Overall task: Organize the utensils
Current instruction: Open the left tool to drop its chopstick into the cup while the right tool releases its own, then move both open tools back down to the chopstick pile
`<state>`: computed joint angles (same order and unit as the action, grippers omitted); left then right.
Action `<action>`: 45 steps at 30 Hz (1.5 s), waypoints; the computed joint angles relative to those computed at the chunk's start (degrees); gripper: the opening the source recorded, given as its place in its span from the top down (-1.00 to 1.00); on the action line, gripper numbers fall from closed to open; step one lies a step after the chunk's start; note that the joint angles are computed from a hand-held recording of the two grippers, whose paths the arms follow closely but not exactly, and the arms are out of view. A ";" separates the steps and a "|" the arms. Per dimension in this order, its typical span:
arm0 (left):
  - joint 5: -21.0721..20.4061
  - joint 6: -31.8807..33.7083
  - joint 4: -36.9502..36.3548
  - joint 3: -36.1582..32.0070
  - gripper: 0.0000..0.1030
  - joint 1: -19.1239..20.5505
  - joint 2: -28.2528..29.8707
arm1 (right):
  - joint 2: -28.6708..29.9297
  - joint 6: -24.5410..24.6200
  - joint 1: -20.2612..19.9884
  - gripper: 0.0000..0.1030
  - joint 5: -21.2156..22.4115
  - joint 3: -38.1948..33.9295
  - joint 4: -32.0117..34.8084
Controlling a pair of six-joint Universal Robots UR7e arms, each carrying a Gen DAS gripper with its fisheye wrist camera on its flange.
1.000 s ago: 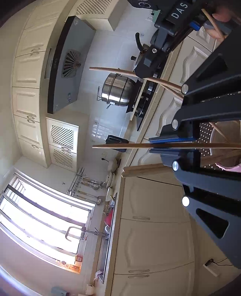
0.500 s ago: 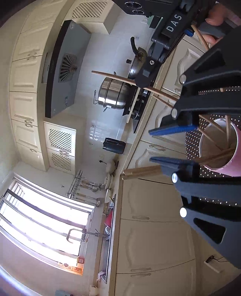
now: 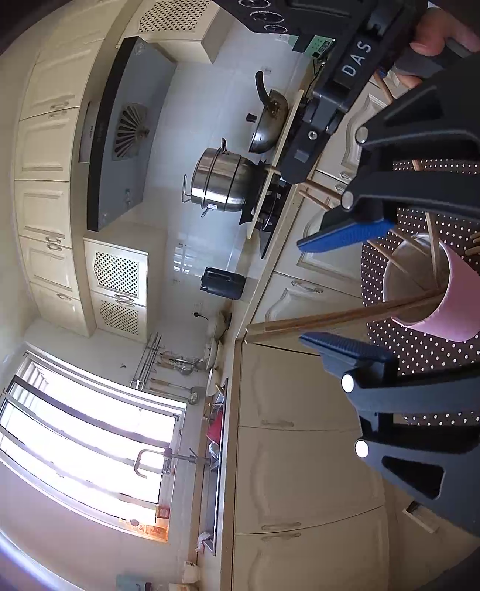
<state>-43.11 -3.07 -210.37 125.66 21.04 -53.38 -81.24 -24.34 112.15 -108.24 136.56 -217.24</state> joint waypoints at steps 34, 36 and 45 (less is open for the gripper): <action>13.37 -24.89 40.37 10.00 -0.28 -18.58 -19.19 | -8.83 5.18 20.80 -0.01 -26.68 8.07 3.03; 10.96 -28.45 46.87 9.86 -0.28 -18.60 -20.77 | -9.15 6.23 21.59 -0.01 -29.02 8.67 4.30; -6.28 -36.35 65.16 8.20 -0.28 -13.51 -23.00 | -13.53 17.01 20.49 -0.13 -35.02 12.89 16.38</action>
<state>-49.39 -39.42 -145.21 133.86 7.52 -76.38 -94.76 -7.33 132.64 -143.26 149.45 -200.86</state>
